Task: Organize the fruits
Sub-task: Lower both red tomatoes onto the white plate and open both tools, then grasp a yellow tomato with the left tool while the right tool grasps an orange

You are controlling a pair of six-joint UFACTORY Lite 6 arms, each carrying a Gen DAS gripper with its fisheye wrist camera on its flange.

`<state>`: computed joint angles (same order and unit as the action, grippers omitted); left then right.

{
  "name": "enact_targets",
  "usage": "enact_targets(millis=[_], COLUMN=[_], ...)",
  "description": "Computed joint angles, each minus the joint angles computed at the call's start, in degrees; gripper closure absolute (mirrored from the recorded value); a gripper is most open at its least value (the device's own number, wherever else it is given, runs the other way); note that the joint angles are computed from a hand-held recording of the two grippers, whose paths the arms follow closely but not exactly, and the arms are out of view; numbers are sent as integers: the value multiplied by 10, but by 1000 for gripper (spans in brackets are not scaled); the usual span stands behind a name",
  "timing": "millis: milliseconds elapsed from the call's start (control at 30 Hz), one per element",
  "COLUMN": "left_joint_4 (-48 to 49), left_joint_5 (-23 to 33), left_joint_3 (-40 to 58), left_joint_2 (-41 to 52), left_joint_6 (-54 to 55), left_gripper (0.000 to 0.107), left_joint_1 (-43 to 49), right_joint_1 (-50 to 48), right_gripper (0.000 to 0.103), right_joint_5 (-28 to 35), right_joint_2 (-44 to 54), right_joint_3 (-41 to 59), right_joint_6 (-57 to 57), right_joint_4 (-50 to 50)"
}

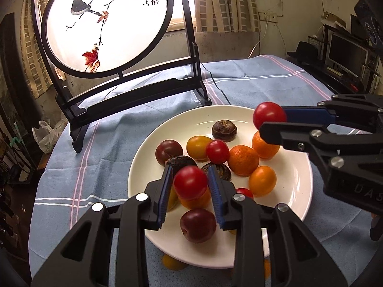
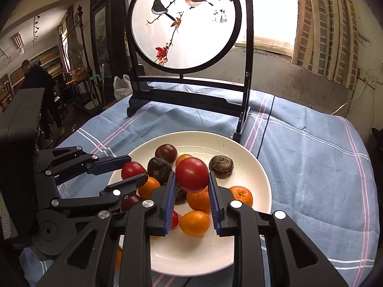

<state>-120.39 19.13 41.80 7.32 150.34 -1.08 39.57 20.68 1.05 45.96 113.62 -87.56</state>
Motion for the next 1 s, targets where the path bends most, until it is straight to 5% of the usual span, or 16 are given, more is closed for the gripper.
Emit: enact_targets(millis=[167,267,467,667,833,1000], left_joint_4=[-70,-109,109,226,306,336], left_joint_5=[-17,-15,32,136,188,204], left_joint_3=[18,20,28,-4,-39,-69], left_joint_2=[33,39,-3,-61,-45,-14], left_joint_6=[61,94,-118,-154,-103,-4], left_gripper=[75,54,46,32,31,31], left_joint_1=[-21,-23,44,183,300,381], right_joint_1=[-22,-33,-6,125,248,245], right_gripper=[74,67,60,47,47,47], right_joint_5=[-13,-22,4,54,64,14], right_joint_2=[58,58,-35,-132,-75,48], right_joint_3=[36,32,-17,-97,-144,-98], right_joint_6=[8,49,23,-11,173,299], right_joint_4=[-10,-42,-14,63,-4,-104])
